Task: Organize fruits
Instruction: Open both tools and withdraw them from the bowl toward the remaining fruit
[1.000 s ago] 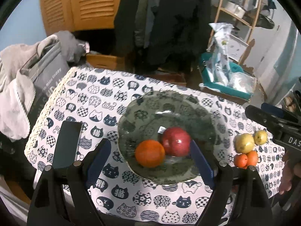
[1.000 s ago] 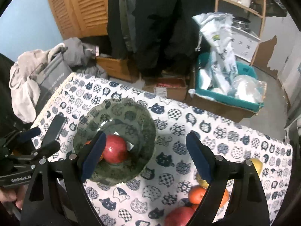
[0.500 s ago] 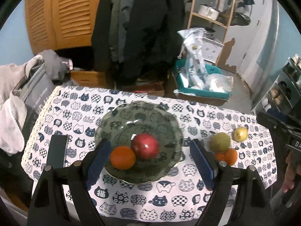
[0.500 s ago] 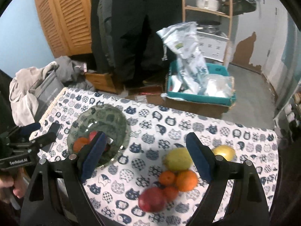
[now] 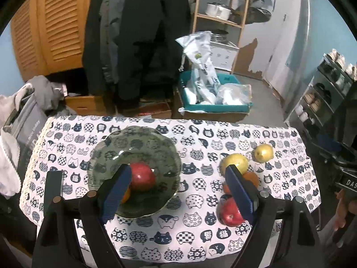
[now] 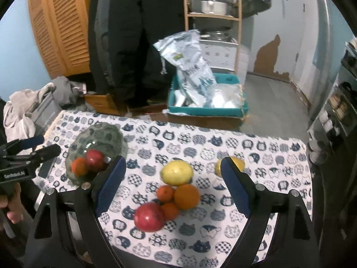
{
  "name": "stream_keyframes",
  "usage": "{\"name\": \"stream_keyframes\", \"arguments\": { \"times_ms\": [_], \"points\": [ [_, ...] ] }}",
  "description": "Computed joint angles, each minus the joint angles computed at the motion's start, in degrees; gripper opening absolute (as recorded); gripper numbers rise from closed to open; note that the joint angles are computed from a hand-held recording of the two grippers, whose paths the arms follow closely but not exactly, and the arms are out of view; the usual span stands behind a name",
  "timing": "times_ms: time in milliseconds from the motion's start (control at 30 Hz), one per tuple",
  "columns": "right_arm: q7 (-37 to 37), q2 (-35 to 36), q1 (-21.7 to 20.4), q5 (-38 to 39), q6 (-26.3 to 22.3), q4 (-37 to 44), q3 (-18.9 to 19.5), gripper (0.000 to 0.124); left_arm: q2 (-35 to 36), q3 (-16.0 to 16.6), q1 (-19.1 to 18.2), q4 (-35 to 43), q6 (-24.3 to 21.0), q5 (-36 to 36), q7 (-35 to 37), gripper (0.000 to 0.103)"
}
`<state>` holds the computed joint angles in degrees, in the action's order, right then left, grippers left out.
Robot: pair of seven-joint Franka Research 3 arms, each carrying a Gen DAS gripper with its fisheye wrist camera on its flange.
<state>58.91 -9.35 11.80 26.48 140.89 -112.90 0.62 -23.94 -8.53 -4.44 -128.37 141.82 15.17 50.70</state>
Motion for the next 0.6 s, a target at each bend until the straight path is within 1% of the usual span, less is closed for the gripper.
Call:
{"name": "stream_keyframes", "arguments": {
  "times_ms": [367,433,500,600],
  "points": [
    [0.1,-0.5,-2.2,0.5,0.1,-2.1,-1.7,0.087,4.0,-2.0,-1.4,3.8,-1.2,1.9,-0.1,0.087],
    [0.3,-0.1,-2.5,0.5,-0.3,-2.1,-1.9,0.087,4.9,-2.2,-1.8,4.1,-0.9,2.2,0.0,0.087],
    [0.6,0.5,-2.9,0.7,-0.8,-1.9,-1.9,0.087,6.2,-2.6,-2.1,5.1,-2.2,2.6,-0.1,0.087],
    [1.3,1.7,-3.4,0.6,-1.9,-1.6,-2.1,0.087,7.7,-2.8,-2.8,5.3,-2.1,2.9,0.2,0.087]
  ]
}}
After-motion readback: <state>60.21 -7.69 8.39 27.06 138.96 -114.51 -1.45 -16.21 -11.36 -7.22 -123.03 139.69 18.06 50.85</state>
